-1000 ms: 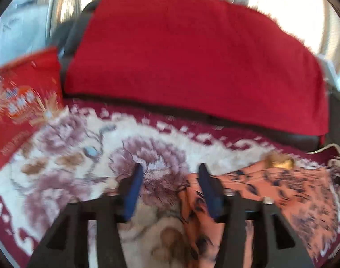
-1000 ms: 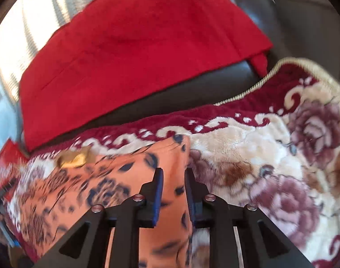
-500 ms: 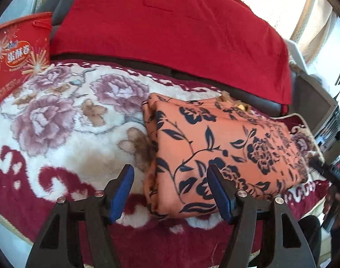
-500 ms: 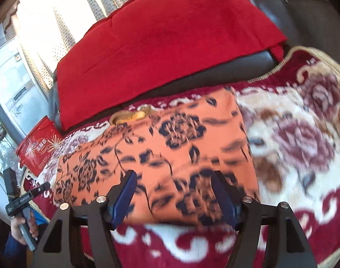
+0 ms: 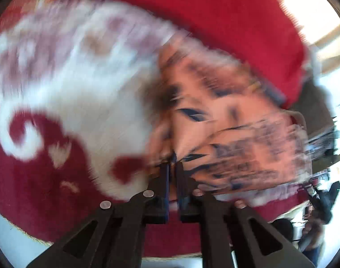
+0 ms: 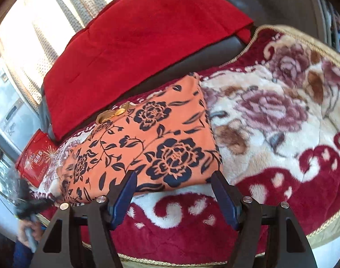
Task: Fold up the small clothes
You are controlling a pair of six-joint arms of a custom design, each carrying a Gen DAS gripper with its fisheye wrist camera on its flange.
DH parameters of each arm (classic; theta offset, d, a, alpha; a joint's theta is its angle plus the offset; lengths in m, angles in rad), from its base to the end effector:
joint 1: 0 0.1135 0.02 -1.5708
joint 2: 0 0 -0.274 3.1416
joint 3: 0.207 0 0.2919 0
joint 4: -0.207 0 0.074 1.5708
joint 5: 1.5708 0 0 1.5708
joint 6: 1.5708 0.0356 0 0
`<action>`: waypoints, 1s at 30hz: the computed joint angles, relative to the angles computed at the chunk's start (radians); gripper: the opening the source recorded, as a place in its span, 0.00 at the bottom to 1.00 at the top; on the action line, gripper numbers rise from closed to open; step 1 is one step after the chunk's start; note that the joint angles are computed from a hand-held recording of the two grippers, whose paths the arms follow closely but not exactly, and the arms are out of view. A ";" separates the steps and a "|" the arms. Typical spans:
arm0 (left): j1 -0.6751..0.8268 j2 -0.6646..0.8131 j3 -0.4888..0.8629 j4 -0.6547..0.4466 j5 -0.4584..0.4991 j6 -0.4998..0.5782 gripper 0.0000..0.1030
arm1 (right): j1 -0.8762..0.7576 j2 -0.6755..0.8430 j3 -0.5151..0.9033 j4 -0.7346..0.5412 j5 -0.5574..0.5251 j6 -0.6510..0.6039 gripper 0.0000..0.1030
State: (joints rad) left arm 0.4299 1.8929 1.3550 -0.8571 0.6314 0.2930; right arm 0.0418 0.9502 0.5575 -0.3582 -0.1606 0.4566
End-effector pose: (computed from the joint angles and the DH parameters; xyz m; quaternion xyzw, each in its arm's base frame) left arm 0.3731 0.1479 0.1774 -0.0376 0.9466 -0.2598 0.1874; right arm 0.2269 0.0152 0.2080 0.1570 0.9012 0.1693 0.3669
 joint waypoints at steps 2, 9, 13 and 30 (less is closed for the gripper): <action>0.011 -0.040 -0.009 0.025 0.026 -0.036 0.10 | -0.009 0.009 0.004 -0.002 -0.026 0.004 0.71; -0.030 -0.287 -0.119 0.199 -0.017 -0.073 0.56 | 0.019 0.021 0.028 0.002 -0.054 -0.013 0.71; -0.109 -0.298 -0.094 0.260 0.012 -0.079 0.65 | 0.039 0.111 0.094 0.045 -0.124 -0.003 0.71; -0.229 -0.131 -0.073 0.417 -0.398 -0.101 0.76 | -0.066 0.320 0.129 0.285 -0.246 0.239 0.78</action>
